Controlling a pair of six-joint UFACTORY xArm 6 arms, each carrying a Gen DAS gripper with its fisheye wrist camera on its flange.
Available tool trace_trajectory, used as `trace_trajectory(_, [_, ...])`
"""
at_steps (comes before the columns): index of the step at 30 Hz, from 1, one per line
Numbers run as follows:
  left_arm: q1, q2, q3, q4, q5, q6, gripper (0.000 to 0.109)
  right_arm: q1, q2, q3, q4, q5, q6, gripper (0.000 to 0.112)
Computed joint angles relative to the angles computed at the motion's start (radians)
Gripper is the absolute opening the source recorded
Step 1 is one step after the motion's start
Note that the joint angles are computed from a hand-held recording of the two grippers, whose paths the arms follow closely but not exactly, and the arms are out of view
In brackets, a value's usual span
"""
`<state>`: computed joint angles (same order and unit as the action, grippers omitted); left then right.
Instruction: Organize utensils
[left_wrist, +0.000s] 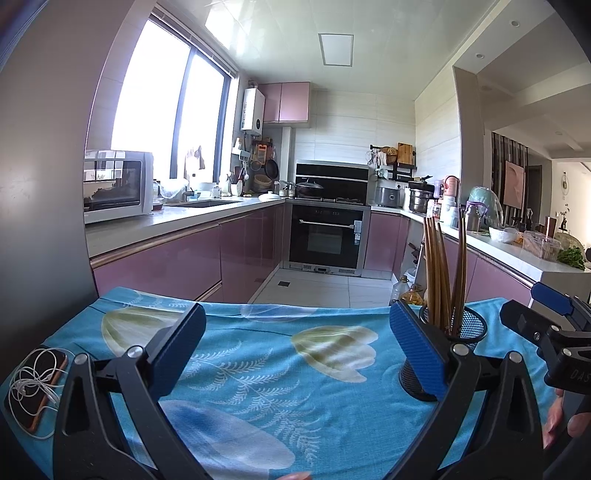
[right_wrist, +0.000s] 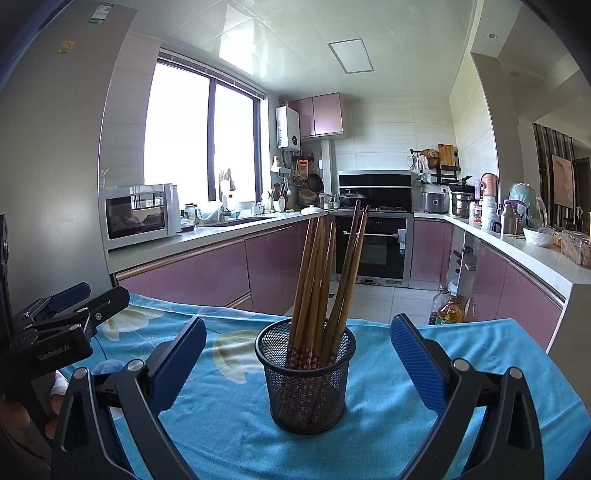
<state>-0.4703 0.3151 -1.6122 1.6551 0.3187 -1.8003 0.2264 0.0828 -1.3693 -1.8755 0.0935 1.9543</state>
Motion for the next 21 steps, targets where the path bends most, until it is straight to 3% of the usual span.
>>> trace_trajectory(21, [-0.003, -0.001, 0.004, 0.005, 0.011, -0.003, 0.098, 0.008, 0.006, 0.003, 0.030, 0.014, -0.018, 0.097])
